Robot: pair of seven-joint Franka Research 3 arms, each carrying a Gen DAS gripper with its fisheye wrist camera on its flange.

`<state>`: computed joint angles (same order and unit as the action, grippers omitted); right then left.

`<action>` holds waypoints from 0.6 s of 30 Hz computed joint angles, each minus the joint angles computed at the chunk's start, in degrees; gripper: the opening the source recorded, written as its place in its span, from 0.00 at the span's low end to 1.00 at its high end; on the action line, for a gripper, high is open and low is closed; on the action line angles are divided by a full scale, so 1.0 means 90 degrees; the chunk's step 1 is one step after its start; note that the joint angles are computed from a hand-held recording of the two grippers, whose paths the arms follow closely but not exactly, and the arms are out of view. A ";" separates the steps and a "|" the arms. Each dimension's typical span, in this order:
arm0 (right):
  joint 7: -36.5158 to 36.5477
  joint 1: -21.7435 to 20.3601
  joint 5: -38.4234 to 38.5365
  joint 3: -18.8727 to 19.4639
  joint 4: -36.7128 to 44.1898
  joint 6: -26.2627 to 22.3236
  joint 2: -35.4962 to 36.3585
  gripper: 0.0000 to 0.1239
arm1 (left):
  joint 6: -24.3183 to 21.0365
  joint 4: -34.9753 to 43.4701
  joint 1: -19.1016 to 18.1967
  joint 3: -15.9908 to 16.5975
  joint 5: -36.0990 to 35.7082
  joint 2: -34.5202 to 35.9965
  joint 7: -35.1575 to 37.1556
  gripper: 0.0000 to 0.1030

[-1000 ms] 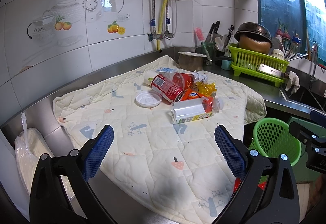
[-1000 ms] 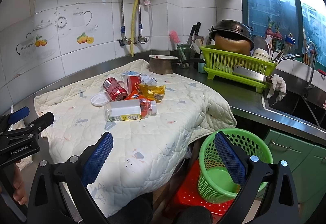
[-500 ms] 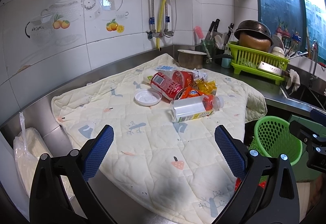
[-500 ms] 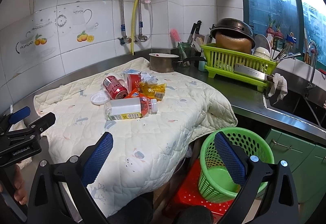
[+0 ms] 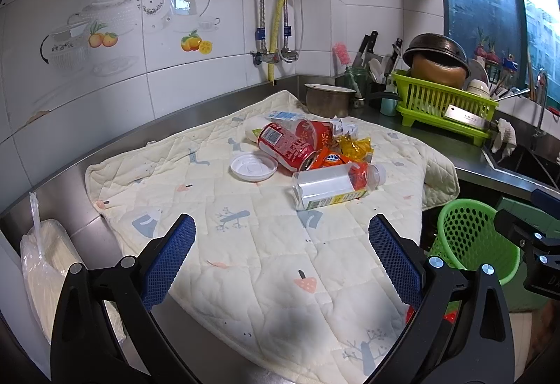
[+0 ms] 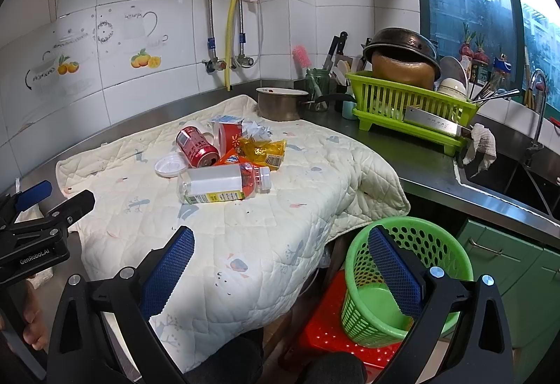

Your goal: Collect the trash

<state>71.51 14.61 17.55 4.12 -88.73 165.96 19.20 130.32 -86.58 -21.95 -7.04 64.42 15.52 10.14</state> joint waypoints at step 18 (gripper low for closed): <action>0.0123 0.0048 -0.0158 -0.0036 0.0525 -0.0332 0.0317 0.78 | 0.0148 0.0315 0.0094 0.0094 -0.0217 0.0233 0.0418 0.95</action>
